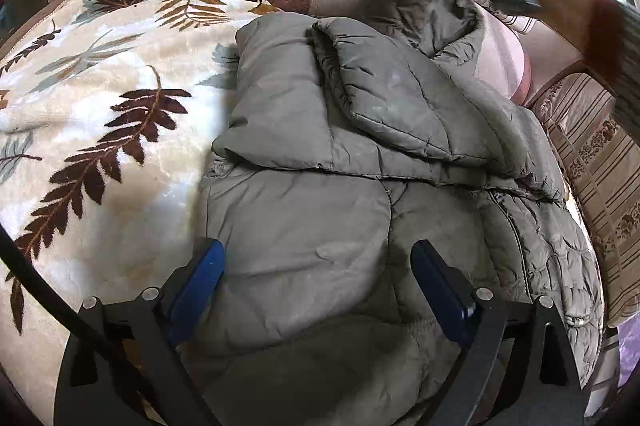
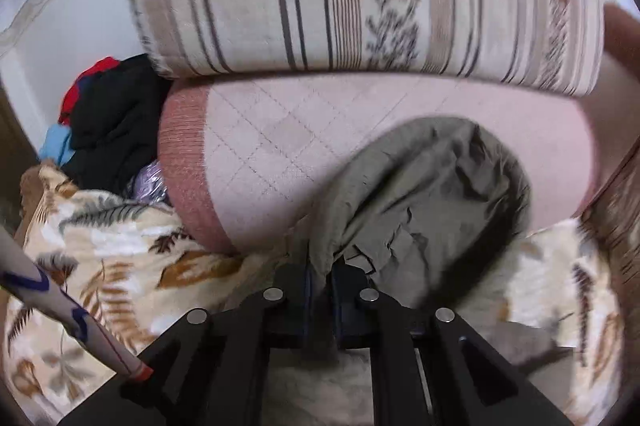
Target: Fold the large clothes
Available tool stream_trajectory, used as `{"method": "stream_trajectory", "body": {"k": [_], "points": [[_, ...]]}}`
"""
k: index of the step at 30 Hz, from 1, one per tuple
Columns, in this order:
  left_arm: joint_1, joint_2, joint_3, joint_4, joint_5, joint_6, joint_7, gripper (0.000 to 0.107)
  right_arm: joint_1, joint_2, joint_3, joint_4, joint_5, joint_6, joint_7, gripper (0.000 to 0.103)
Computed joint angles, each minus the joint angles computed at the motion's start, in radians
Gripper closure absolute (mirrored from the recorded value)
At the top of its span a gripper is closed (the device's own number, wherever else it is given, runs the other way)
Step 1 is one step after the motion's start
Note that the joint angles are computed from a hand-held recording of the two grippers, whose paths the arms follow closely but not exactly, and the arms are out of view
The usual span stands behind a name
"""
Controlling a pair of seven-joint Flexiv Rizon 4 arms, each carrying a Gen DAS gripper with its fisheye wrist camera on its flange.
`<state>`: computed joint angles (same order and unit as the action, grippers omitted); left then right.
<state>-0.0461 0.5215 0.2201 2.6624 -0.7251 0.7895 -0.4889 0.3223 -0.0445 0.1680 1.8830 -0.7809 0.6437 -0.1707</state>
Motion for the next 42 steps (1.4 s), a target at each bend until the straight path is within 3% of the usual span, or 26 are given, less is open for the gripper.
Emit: {"method": "stream_trajectory", "body": {"k": [6, 11, 18, 23, 29, 34, 36, 39, 42], "points": [[0.011, 0.013, 0.022, -0.014, 0.002, -0.041, -0.009, 0.013, 0.059, 0.172, 0.115, 0.058, -0.008, -0.171, -0.044, 0.097], [0.071, 0.011, 0.073, -0.057, -0.068, -0.103, -0.034, 0.013, 0.113, 0.263, 0.211, 0.102, 0.025, -0.242, -0.013, 0.097], [0.127, -0.017, 0.058, -0.072, -0.135, 0.055, -0.07, 0.013, 0.207, 0.333, 0.327, 0.186, 0.103, -0.32, 0.093, 0.097], [0.129, -0.046, 0.049, -0.072, -0.136, 0.106, -0.076, 0.013, 0.246, 0.32, 0.319, 0.257, 0.183, -0.257, 0.193, 0.097], [0.094, -0.006, 0.036, -0.035, -0.108, 0.195, -0.054, 0.013, 0.256, 0.275, 0.279, 0.33, 0.257, -0.137, 0.259, 0.097], [0.06, 0.019, 0.03, -0.011, -0.07, 0.265, -0.051, 0.013, 0.252, 0.25, 0.253, 0.367, 0.27, -0.076, 0.253, 0.095], [0.046, 0.022, 0.034, -0.006, -0.055, 0.281, -0.049, 0.013, 0.252, 0.26, 0.256, 0.371, 0.258, -0.078, 0.235, 0.091], [0.031, 0.024, 0.041, -0.002, -0.039, 0.297, -0.049, 0.013, 0.269, 0.292, 0.269, 0.357, 0.281, -0.113, 0.171, 0.067], [0.027, 0.025, 0.046, 0.001, -0.02, 0.299, -0.06, 0.013, 0.281, 0.339, 0.29, 0.345, 0.29, -0.163, 0.122, 0.064]]}}
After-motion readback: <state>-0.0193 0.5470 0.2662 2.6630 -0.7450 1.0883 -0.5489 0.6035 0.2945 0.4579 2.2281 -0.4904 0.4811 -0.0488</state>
